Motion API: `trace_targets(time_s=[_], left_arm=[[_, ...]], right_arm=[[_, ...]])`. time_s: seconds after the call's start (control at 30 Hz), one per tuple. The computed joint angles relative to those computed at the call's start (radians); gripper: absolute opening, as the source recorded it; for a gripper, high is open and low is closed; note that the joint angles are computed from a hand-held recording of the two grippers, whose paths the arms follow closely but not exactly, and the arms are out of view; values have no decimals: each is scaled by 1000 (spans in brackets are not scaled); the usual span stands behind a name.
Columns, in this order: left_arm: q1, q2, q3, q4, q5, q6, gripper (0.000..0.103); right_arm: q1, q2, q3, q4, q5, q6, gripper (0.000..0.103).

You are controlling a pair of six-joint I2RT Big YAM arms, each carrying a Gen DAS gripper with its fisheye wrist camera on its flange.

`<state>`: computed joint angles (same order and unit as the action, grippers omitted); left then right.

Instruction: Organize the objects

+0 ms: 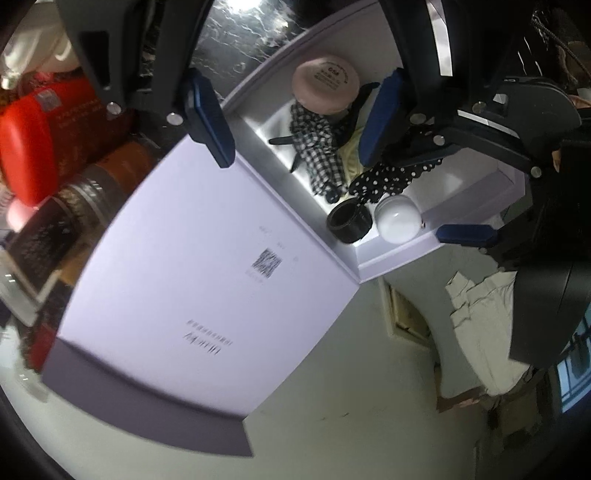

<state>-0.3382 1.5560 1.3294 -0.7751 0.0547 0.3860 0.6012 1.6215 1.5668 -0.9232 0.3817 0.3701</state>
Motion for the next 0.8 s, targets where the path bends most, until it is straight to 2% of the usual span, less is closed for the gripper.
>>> trace_targets(time_s=[0.13, 0.2, 0.3, 0.33, 0.43, 0.53, 0.57, 0.63, 0.8], left_arm=[[4, -39, -18, 3, 14, -4, 73], [62, 23, 41, 12, 57, 39, 73], [87, -16, 11, 26, 72, 34, 73], [70, -8, 32, 25, 60, 7, 73], [86, -44, 7, 25, 59, -1, 73], [77, -109, -44, 48, 29, -22, 73], [54, -139, -44, 28, 15, -45, 73], [63, -151, -45, 29, 34, -45, 73], [56, -199, -58, 23, 24, -48, 75]], right_arm=[[12, -33, -13, 3, 34, 17, 71], [20, -47, -18, 3, 54, 24, 72], [35, -63, -16, 0, 87, 33, 72], [40, -75, -21, -3, 94, 36, 72], [56, -94, -22, -11, 120, 48, 72], [75, -105, -23, -22, 149, 57, 72], [79, -109, -27, -21, 153, 58, 72], [91, -120, -33, -19, 157, 59, 72], [121, -133, -37, -43, 199, 77, 73]])
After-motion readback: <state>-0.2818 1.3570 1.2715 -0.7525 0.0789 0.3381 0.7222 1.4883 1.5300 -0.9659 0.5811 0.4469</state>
